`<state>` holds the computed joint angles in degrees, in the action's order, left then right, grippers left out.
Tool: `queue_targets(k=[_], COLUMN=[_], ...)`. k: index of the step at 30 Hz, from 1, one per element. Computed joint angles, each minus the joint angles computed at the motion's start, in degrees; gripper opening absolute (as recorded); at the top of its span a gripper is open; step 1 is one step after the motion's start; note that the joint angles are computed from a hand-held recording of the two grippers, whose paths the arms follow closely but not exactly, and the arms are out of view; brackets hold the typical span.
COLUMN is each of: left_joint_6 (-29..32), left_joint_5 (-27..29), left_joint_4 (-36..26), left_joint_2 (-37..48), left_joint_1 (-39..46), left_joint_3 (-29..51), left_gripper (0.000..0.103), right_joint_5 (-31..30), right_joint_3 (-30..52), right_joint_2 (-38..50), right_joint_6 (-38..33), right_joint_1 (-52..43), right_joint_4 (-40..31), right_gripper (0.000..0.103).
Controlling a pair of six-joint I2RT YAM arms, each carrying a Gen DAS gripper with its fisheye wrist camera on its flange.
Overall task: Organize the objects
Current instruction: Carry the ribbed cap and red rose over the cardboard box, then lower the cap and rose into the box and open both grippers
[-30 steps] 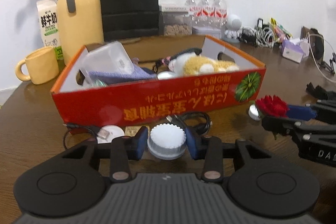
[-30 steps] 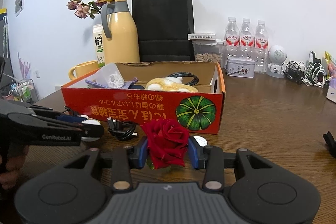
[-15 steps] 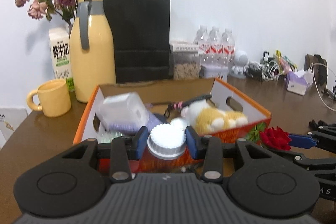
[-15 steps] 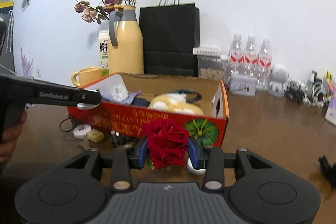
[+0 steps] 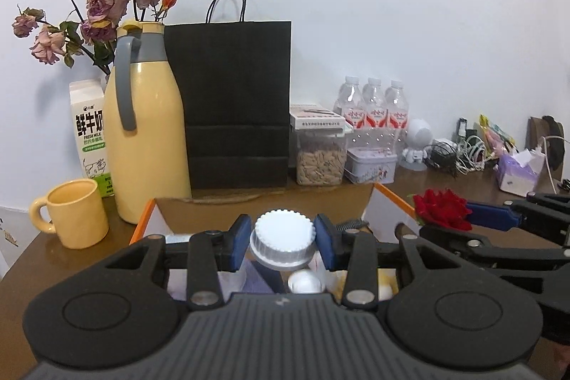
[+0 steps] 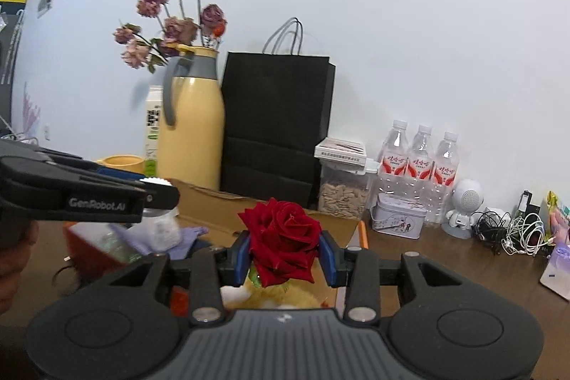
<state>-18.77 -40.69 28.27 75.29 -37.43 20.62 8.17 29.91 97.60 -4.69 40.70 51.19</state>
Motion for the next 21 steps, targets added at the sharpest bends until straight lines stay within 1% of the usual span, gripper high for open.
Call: queue_targets(k=[8, 12, 13, 14, 16, 17, 18, 19, 20, 21], left_joint_6=[-0.1, 0.2, 0.2, 0.3, 0.6, 0.8, 1.5, 1.7, 1.6, 1.6], left_joint_5=[5.2, 7.1, 7.5, 7.8, 7.6, 7.2, 7.1, 7.2, 6.9, 6.4], left_joint_4=[5.0, 6.1, 6.4, 6.6, 7.5, 8.6, 10.6, 11.4, 11.3, 11.9], left_joint_2=[10.3, 12.8, 13.2, 13.3, 13.5, 13.6, 13.8, 13.8, 13.7, 13.7], left_joint_1=[5.4, 6.9, 7.2, 7.4, 7.4, 7.3, 7.1, 7.1, 7.0, 6.8], left_joint_3=[4.5, 5.1, 5.0, 4.9, 4.5, 4.0, 3.2, 3.0, 3.0, 2.8], left_gripper=[0.040, 0.040, 0.042, 0.046, 0.068, 0.082, 0.090, 0.093, 0.103, 0.103], right_joint_5=[-0.5, -1.2, -1.4, -1.5, -1.7, -2.0, -2.3, -2.4, -2.7, -2.9], right_joint_3=[12.7, 15.7, 15.9, 16.1, 16.3, 16.3, 16.2, 16.0, 15.8, 15.6], right_joint_2=[10.5, 14.5, 14.9, 15.4, 15.9, 16.0, 16.0, 16.1, 16.1, 16.0], right_joint_6=[2.0, 3.3, 3.5, 3.6, 3.7, 3.7, 3.8, 3.9, 4.0, 4.2], right_joint_1=[-2.8, -4.1, -4.2, -4.3, -4.4, -4.4, -4.5, -4.5, -4.6, -4.7], right_joint_4=[-4.9, -6.5, -6.6, -6.7, -6.8, -6.8, -6.7, -6.4, -6.2, -5.9], right_gripper=[0.038, 0.038, 0.039, 0.039, 0.042, 0.045, 0.055, 0.069, 0.078, 0.095])
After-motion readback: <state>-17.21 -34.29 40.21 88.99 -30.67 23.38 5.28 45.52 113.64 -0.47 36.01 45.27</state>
